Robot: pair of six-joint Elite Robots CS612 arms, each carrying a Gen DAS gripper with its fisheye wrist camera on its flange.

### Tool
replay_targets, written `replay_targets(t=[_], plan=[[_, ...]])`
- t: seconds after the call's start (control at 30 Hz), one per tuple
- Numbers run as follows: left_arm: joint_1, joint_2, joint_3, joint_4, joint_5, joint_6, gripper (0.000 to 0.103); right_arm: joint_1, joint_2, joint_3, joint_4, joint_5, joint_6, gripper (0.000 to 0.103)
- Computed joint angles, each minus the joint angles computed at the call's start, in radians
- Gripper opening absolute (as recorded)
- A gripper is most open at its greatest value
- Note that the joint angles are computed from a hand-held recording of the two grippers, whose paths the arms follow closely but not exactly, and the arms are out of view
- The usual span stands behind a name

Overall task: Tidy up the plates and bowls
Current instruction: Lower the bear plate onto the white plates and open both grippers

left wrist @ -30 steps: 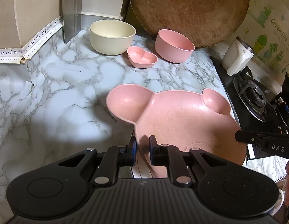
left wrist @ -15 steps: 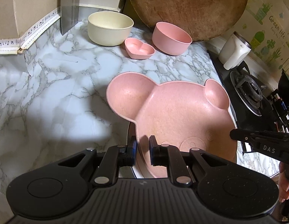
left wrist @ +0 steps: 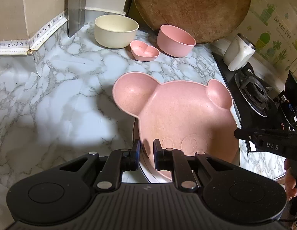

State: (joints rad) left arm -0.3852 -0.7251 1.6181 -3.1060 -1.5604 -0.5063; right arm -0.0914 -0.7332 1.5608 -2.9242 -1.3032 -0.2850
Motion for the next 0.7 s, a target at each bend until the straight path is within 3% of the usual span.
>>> replay_targets(t=[0.23,0.7], plan=[[-0.004,-0.017,0.036,-0.064,-0.006,0.011,0.013,-0.003,-0.026,0.031,-0.019,0.036,0.001,0.025],[-0.032,-0.049,0.086,-0.186,0.087,0.043,0.013,0.016,-0.073,0.107,-0.153,0.094,-0.011,0.047]])
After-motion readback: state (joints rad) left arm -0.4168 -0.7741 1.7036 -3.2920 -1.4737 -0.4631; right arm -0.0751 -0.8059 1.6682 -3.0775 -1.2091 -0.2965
